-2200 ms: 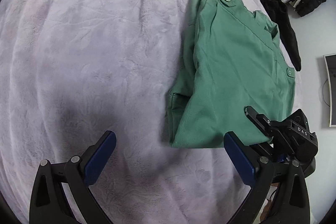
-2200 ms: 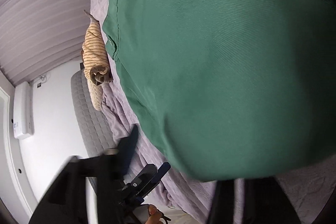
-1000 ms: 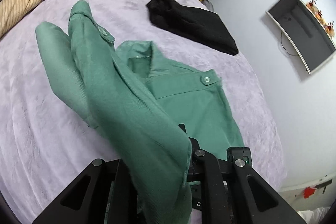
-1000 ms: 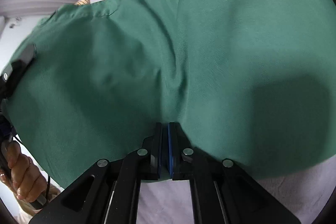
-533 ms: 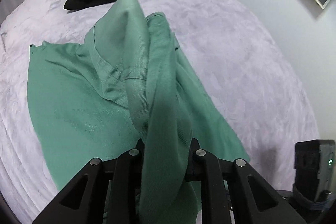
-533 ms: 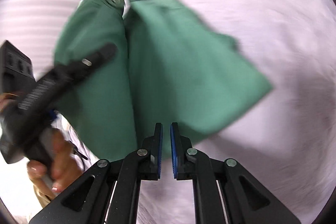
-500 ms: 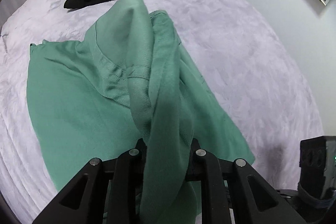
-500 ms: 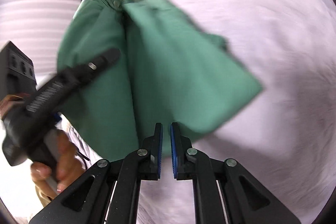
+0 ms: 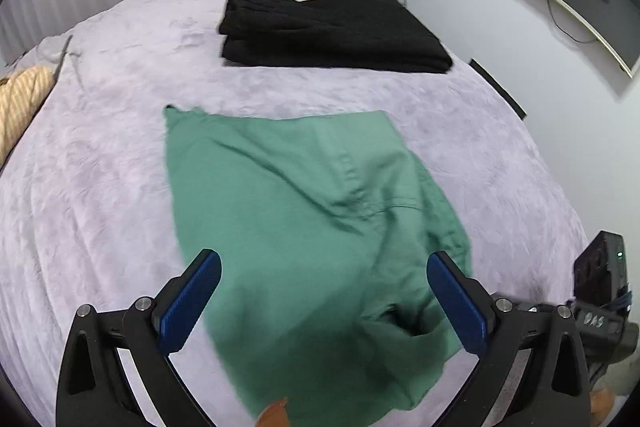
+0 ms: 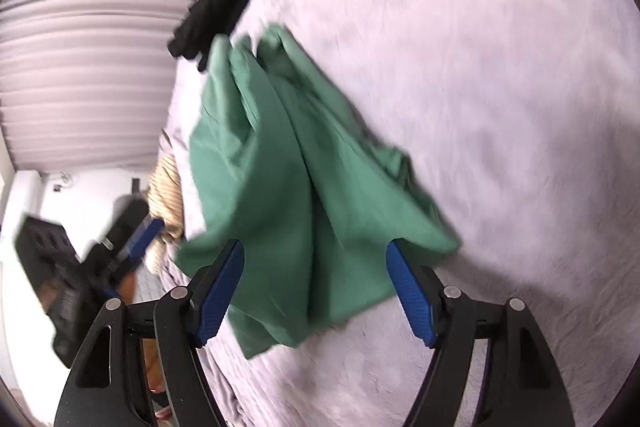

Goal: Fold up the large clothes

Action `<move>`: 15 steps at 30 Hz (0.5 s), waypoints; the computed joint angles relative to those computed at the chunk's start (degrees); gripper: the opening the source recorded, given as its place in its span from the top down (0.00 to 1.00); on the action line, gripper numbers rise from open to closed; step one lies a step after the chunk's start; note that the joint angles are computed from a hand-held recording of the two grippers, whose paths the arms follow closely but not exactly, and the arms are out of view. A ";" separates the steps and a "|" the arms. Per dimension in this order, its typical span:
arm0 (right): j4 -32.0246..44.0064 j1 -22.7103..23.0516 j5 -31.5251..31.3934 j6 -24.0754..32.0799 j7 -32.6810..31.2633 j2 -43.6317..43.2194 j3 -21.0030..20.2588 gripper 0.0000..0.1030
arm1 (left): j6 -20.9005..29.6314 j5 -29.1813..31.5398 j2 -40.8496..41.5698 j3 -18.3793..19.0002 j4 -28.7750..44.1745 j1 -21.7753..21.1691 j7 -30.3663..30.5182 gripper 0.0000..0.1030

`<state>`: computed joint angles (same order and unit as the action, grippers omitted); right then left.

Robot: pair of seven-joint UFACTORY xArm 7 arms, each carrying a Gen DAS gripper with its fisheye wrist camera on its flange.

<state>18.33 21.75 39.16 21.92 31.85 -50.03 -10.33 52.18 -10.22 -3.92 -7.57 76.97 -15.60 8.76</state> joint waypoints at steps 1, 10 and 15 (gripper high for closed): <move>-0.12 -1.73 -0.88 0.38 0.78 -1.04 0.60 0.25 | 0.13 1.41 -0.12 0.61 -0.24 0.77 -0.79 0.00; 23.65 4.70 -4.83 9.56 -15.64 20.96 -7.03 0.25 | 2.46 11.44 1.18 3.01 -4.96 5.83 -9.94 0.00; 34.27 3.16 -2.06 20.67 -18.25 36.30 -7.97 0.73 | 1.18 10.33 -0.16 2.85 -7.53 6.18 -11.05 0.00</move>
<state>52.60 24.91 37.10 42.60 13.60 -13.73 -18.31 53.36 0.11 -4.08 -4.72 69.44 -9.42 -2.29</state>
